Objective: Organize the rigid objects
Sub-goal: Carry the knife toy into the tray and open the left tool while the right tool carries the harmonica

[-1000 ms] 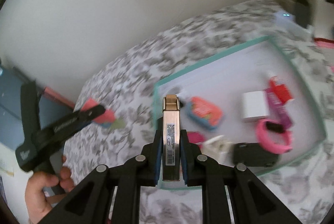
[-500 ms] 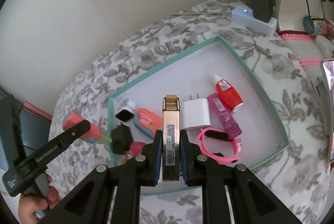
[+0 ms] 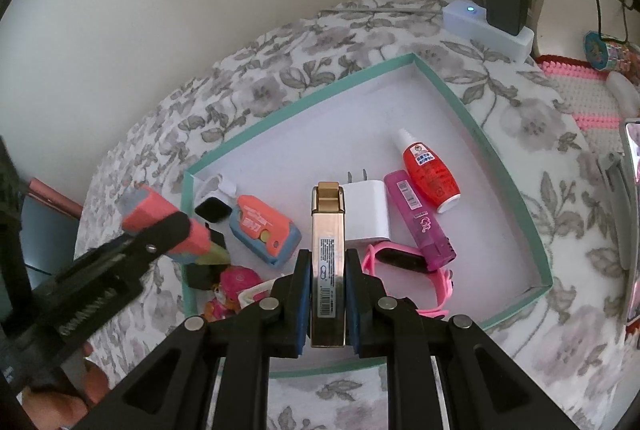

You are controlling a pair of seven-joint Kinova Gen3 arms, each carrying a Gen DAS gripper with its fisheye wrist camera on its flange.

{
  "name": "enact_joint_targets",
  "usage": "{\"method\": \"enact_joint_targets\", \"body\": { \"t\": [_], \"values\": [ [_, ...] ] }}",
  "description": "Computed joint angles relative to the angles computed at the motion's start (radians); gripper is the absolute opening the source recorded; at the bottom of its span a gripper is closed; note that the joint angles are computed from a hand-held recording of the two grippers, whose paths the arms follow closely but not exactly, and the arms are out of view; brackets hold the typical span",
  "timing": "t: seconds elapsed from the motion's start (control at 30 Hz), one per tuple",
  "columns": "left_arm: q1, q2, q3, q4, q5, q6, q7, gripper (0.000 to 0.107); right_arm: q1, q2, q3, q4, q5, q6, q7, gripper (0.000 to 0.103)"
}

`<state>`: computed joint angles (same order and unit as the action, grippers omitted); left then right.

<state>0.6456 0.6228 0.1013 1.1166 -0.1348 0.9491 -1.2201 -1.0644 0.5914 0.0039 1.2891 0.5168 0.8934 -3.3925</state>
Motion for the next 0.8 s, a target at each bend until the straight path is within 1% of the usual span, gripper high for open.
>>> {"method": "enact_joint_targets", "body": {
  "t": [0.27,0.47,0.67,0.73,0.8],
  "values": [
    [0.011,0.026,-0.007,-0.019,-0.012,0.009,0.001,0.042,0.015,0.023,-0.007,-0.025,-0.026,0.025,0.03,0.017],
    [0.01,0.021,-0.011,-0.02,-0.015,0.013,0.003,0.042,0.024,0.041,-0.009,-0.048,-0.05,0.042,0.064,0.017],
    [0.009,0.002,-0.022,-0.006,-0.028,0.007,0.024,0.046,0.024,0.047,-0.005,-0.06,-0.059,0.054,0.088,0.019],
    [0.012,-0.004,-0.029,-0.001,-0.039,0.005,0.037,0.051,0.022,0.05,-0.003,-0.068,-0.058,0.062,0.096,0.02],
    [0.012,-0.011,-0.035,0.009,-0.049,0.0,0.054,0.051,0.021,0.055,-0.004,-0.082,-0.06,0.078,0.109,0.02]
  ]
}}
